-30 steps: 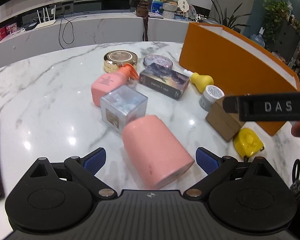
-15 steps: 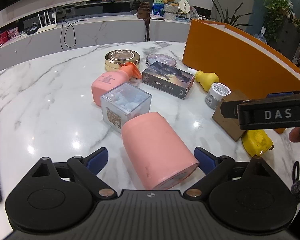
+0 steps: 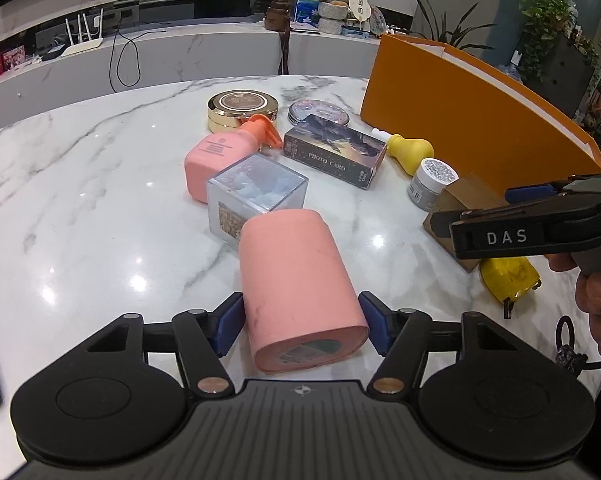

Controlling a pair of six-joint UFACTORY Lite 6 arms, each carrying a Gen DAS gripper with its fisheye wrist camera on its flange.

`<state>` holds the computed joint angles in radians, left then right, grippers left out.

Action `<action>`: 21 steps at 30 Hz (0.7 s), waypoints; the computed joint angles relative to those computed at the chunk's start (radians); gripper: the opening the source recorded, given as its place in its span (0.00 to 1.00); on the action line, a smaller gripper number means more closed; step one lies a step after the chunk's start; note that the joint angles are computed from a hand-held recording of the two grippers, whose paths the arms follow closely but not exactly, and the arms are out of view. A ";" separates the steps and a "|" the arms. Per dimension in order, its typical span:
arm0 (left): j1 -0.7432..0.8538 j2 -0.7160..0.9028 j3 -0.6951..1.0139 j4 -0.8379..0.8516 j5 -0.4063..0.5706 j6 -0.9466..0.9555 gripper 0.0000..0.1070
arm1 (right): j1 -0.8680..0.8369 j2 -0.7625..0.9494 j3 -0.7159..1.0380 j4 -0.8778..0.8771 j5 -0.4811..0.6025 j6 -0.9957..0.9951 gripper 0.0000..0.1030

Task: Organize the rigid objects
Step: 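Grasp the pink cylinder with the left tool while the right tool grasps the tan cube box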

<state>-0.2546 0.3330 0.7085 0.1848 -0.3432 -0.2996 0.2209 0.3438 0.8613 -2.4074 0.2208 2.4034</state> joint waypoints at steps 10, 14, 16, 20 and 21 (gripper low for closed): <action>0.032 -0.048 -0.041 -0.087 0.007 0.097 0.68 | 0.004 0.073 0.053 0.076 -0.003 -0.101 0.72; 0.039 -0.033 -0.036 -0.086 -0.008 0.107 0.69 | 0.011 0.077 0.059 0.174 0.009 -0.194 0.66; 0.039 -0.026 -0.038 -0.093 -0.022 0.119 0.70 | 0.010 0.075 0.058 0.184 0.007 -0.205 0.66; 0.043 -0.014 -0.038 -0.093 -0.049 0.125 0.70 | 0.012 0.068 0.054 0.188 -0.001 -0.212 0.65; 0.047 -0.019 -0.045 -0.077 -0.060 0.112 0.70 | 0.011 0.066 0.053 0.176 -0.007 -0.203 0.65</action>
<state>-0.2073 0.3144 0.6635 0.1073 -0.4028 -0.1881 0.2317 0.4098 0.9139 -2.2313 0.2138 2.2003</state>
